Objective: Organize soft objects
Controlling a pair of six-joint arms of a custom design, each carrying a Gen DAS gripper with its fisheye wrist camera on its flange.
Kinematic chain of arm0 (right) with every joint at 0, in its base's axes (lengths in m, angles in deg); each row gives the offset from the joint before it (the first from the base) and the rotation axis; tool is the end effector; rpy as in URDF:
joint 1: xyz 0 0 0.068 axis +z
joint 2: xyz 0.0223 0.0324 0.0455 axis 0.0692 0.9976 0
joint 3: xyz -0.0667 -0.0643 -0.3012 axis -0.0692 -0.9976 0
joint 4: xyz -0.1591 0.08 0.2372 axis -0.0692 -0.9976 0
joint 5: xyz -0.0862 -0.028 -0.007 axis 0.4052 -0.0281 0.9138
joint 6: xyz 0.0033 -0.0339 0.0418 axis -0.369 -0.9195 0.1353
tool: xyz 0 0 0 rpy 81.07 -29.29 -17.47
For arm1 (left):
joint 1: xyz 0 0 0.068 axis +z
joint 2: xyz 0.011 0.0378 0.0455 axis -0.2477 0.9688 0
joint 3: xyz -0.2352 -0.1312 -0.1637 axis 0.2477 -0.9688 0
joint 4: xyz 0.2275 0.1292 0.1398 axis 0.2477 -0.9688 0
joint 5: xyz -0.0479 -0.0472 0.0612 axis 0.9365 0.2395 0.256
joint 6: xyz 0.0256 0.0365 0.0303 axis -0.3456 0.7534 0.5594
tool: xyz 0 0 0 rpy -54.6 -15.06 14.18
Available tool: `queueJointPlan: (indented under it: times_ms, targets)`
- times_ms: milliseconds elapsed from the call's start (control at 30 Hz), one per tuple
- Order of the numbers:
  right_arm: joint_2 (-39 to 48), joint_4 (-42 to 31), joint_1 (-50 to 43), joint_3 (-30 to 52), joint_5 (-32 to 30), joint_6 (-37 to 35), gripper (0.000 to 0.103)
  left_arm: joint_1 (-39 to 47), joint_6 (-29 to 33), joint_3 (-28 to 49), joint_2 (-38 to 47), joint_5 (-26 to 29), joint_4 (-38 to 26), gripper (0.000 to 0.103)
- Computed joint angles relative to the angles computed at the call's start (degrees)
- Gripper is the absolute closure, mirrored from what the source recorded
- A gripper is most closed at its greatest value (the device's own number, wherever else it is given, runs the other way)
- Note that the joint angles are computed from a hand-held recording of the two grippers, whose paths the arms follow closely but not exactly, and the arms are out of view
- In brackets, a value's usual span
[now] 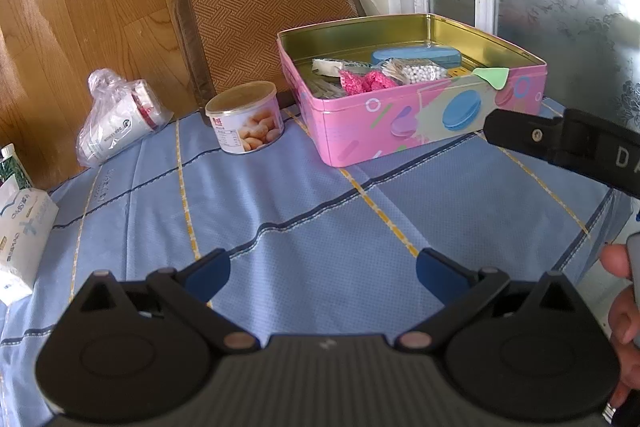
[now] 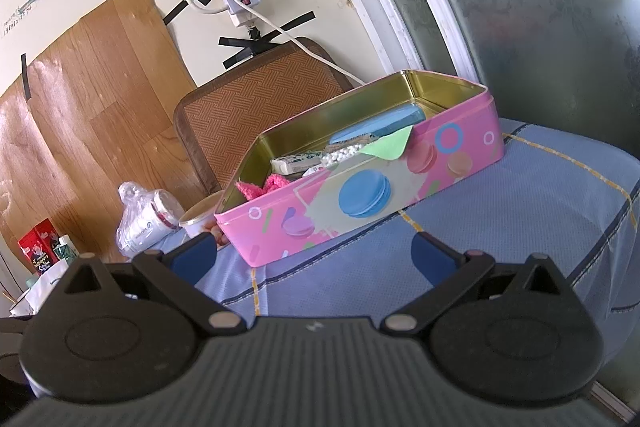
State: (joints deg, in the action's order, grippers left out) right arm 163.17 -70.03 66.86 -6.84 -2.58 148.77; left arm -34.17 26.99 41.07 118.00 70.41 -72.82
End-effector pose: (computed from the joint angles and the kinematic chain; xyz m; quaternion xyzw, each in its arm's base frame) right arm 0.1225 0.1668 0.1279 0.3648 0.7440 0.0141 0.5596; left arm 0.2485 -0.0999 0.1295 0.4098 0.8197 -0.1037 0.3867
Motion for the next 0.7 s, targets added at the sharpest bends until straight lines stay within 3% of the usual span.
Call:
queueJointPlan:
  times_ms: [467, 700]
  targets:
    - [0.11, -0.10, 0.01, 0.07, -0.03, 0.12, 0.000, -0.24, -0.31, 0.09, 0.31, 0.10, -0.11, 0.000]
    - [0.56, 0.11, 0.07, 0.02, -0.10, -0.16, 0.000, 2.00, 0.03, -0.56, -1.22, 5.38, 0.91, 0.000]
